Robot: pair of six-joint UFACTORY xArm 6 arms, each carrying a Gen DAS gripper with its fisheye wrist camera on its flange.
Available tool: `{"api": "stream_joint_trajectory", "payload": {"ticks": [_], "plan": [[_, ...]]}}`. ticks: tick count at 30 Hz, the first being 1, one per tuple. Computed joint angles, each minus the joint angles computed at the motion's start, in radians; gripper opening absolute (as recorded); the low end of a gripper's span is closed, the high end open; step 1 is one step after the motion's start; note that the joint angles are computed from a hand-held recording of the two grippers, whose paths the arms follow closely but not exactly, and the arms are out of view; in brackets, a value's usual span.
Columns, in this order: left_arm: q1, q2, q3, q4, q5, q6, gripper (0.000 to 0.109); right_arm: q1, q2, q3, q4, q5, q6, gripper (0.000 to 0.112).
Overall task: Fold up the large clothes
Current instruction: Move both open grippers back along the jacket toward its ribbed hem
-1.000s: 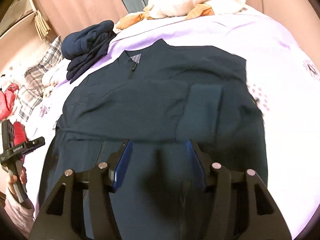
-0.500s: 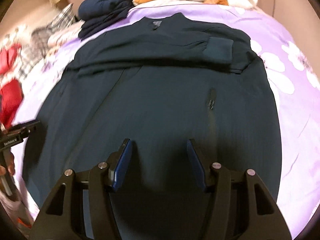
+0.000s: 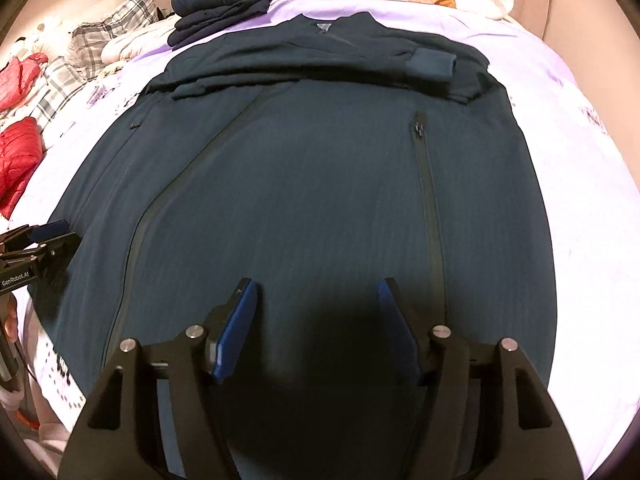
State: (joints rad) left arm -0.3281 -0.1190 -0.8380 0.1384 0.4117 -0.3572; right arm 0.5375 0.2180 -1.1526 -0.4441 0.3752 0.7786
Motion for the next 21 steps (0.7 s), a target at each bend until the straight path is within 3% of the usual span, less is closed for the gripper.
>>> {"api": "stream_joint_trajectory", "payload": {"ticks": [21], "plan": [[-0.019, -0.220, 0.209, -0.125, 0.000, 0.041, 0.056, 0.063, -0.152, 0.185, -0.033, 0.014, 0.105, 0.066]]}}
